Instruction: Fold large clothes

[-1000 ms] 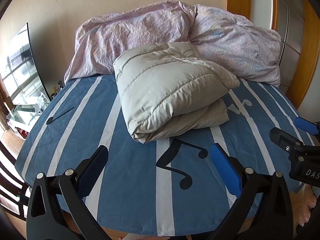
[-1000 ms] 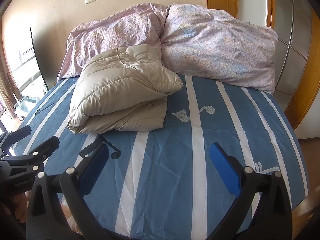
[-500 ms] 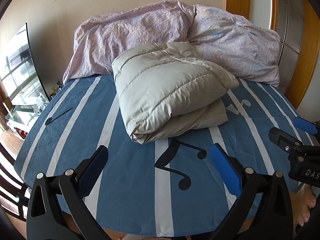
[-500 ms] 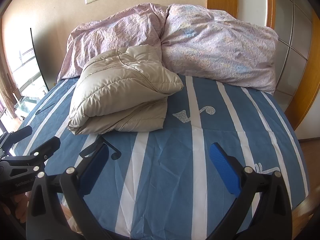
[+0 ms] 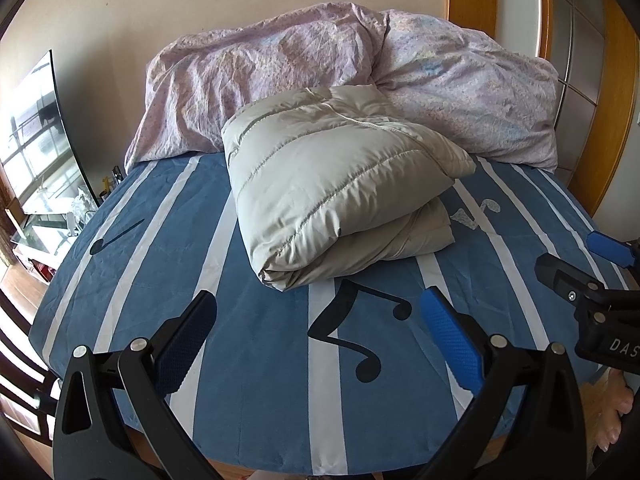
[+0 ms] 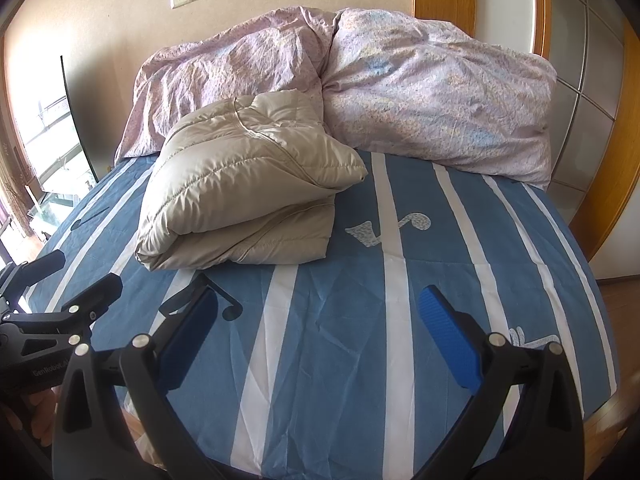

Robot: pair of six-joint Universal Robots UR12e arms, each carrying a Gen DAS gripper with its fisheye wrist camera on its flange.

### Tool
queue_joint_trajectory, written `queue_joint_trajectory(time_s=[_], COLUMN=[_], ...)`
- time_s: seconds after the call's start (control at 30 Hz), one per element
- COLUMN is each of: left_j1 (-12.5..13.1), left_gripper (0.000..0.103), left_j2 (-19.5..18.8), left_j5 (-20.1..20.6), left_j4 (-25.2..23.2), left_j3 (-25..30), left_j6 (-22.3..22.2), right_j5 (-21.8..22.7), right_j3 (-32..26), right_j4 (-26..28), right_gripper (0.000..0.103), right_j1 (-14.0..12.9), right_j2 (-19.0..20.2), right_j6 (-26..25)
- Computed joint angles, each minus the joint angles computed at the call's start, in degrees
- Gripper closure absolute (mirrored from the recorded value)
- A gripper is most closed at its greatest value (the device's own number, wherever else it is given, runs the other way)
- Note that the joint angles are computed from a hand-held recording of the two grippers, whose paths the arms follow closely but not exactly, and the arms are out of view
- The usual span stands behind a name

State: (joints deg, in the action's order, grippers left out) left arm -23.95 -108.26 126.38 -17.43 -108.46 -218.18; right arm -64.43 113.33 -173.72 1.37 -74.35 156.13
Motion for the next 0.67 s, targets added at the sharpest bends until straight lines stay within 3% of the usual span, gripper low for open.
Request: queue_joint_trajectory(time_s=[0.67], left_j1=[0.20], left_gripper=[0.001], left_j2=[0.31], left_j5=[-0.52], left_j4=[-0.41], left_j3=[-0.01], left_j6=[-0.03], right_j5=[0.06], right_j3=[-0.18], right_j4=[0.18], right_gripper=[0.002], right_j1=[0.13], right_j2=[0.01], right_j6=[0.07])
